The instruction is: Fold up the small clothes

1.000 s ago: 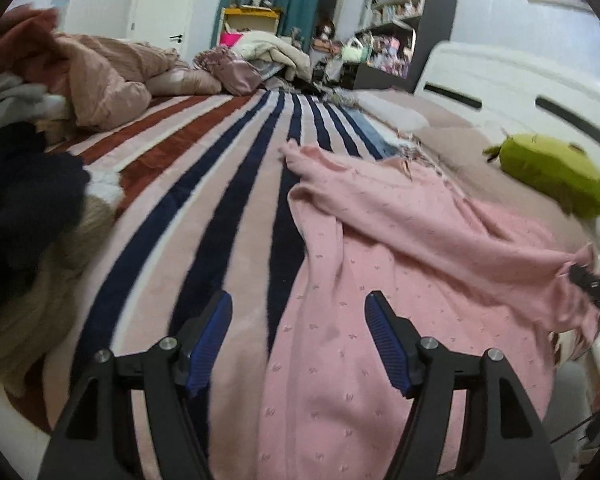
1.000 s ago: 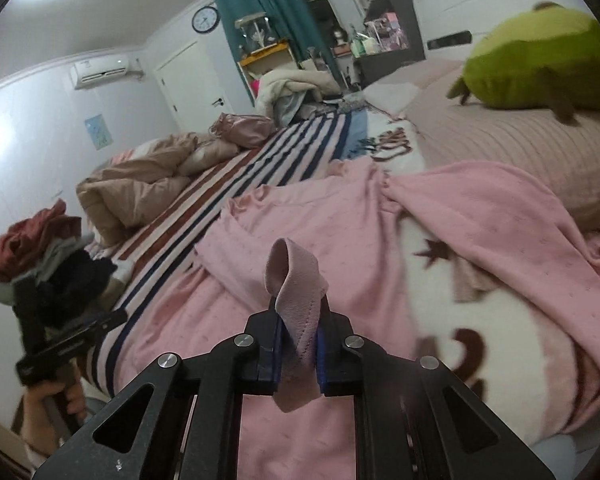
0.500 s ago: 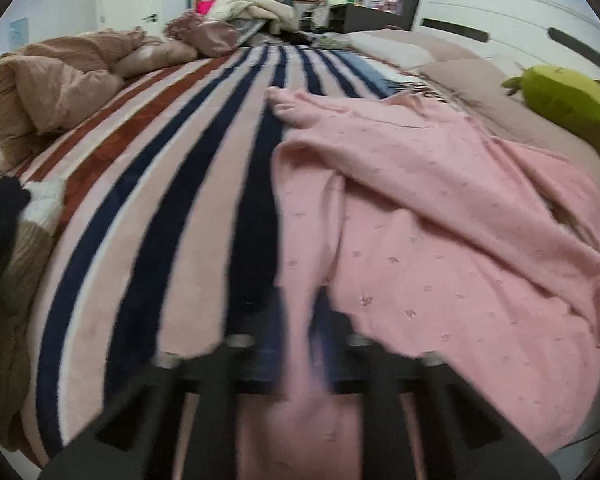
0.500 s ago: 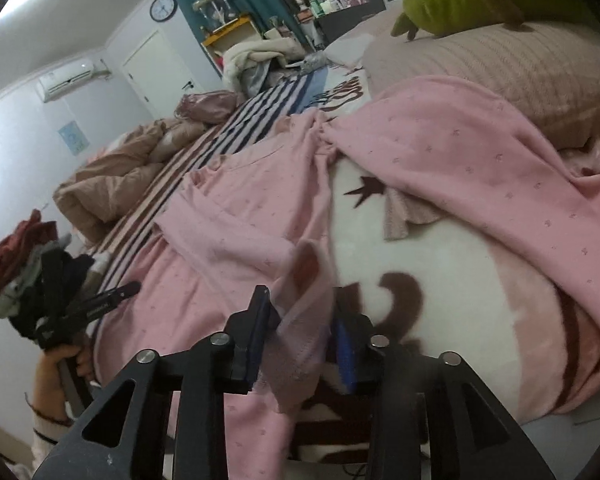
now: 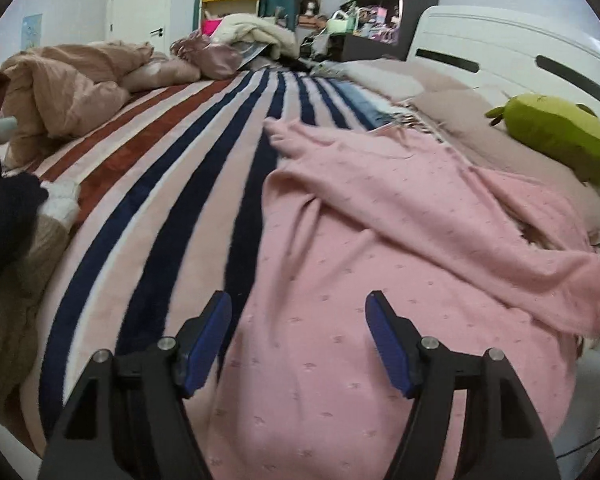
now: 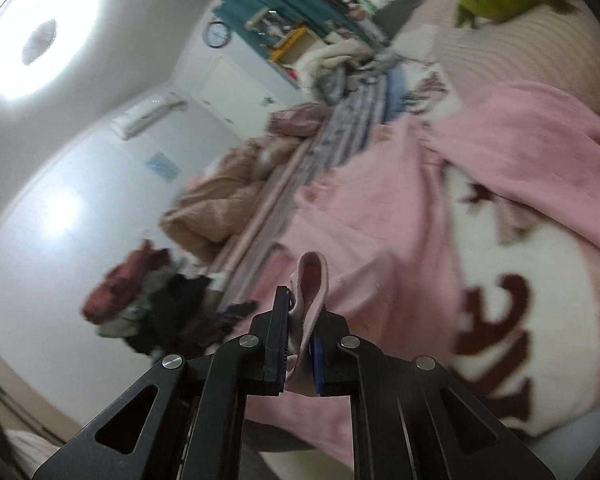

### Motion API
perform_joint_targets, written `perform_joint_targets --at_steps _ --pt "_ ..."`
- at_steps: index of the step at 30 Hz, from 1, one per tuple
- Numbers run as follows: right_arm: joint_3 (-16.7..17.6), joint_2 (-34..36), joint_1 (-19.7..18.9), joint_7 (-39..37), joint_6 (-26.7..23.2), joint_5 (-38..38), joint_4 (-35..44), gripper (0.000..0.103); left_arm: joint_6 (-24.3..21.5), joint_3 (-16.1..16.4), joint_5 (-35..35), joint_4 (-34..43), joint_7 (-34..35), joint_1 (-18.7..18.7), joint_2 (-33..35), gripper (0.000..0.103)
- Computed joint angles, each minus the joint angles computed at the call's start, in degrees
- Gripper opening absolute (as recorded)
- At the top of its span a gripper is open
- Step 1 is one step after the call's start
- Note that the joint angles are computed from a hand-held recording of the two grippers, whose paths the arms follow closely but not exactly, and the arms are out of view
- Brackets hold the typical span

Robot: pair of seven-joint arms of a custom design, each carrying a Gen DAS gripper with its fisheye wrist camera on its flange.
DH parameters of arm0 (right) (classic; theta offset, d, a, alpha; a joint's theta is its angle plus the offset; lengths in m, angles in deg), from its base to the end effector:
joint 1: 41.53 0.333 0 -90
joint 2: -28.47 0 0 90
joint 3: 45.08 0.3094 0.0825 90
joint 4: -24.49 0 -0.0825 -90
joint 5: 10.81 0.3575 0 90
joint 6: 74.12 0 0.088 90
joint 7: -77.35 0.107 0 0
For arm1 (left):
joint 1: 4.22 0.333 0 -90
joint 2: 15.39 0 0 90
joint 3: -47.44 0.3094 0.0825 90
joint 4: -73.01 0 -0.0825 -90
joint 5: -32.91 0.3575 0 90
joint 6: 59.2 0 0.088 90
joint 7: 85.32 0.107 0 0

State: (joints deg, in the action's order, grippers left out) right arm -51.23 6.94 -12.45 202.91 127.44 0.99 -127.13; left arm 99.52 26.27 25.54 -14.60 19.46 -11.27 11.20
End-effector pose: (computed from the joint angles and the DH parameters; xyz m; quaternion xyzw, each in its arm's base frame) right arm 0.3966 0.1358 0.5295 -0.4205 0.6981 -0.1154 0.5679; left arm 0.6478 -0.2809 0.5027 -0.4491 0.7971 -0.3739 0.1521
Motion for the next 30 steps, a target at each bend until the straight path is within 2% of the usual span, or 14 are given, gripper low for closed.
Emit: perform_joint_targets --at_steps 2,4,5,6,8,9,12,15,17,21,23,24,25,30 --pt "-8.4 0.9 7.7 3.3 3.5 -7.2 1.7 0.004 -1.0 -3.3 -3.5 0.0 3.3 2.3 -0.2 0.066" --pt "-9.7 1.5 8.6 5.1 4.3 -11.1 3.4 0.004 -5.4 -9.5 -11.8 1.7 10.5 6.7 0.8 0.066" --pt "-7.5 1.6 6.7 4.1 3.3 -10.9 4.1 0.004 -7.4 -11.2 -15.2 2.7 12.9 7.8 1.5 0.067" --pt "-3.5 1.7 3.1 2.3 1.8 -8.9 4.7 0.004 -9.9 -12.4 -17.8 4.4 14.3 8.2 2.7 0.068" --pt "4.6 1.6 -3.3 -3.1 -1.0 -1.8 5.4 0.004 -16.7 -12.6 -20.4 9.6 14.1 7.1 6.1 0.068" --pt "5.8 1.6 -4.5 -2.6 -1.0 -1.8 5.2 0.004 -19.1 -12.8 -21.9 11.4 14.3 6.7 7.6 0.068" --pt "1.9 1.3 -0.4 -2.3 1.4 -3.1 4.0 0.004 -25.1 -13.0 -26.3 15.8 14.1 5.6 10.9 0.068" --pt "4.0 -0.2 -2.3 -4.6 2.1 -2.3 3.1 0.004 -28.8 -12.9 -30.1 18.7 13.8 4.0 13.2 0.068" --pt "3.7 -1.3 -2.2 -6.1 1.7 -2.6 3.0 0.004 -30.4 -12.3 -32.5 21.2 12.4 2.7 14.9 0.068" --pt "4.3 -2.8 -2.9 -8.6 1.2 -1.3 2.5 0.004 -31.2 -10.5 -37.3 26.4 7.0 0.1 18.7 0.067" --pt "4.4 -3.3 -2.9 -9.2 1.3 -0.4 1.8 0.004 -30.8 -9.8 -38.3 28.3 4.6 -0.8 20.0 0.041" --pt "4.7 -3.4 -3.1 -9.4 1.3 0.3 1.5 0.004 -31.2 -9.4 -38.1 29.2 3.8 -1.2 20.4 0.015" --pt "5.1 -3.7 -3.5 -9.6 1.2 1.0 1.1 0.004 -31.2 -8.6 -37.2 30.0 2.9 -1.9 20.7 0.001" --pt "9.4 -4.4 -7.2 -10.1 -1.4 7.2 -1.3 0.004 -23.3 -5.9 -33.5 23.3 5.2 -1.5 14.8 0.001"
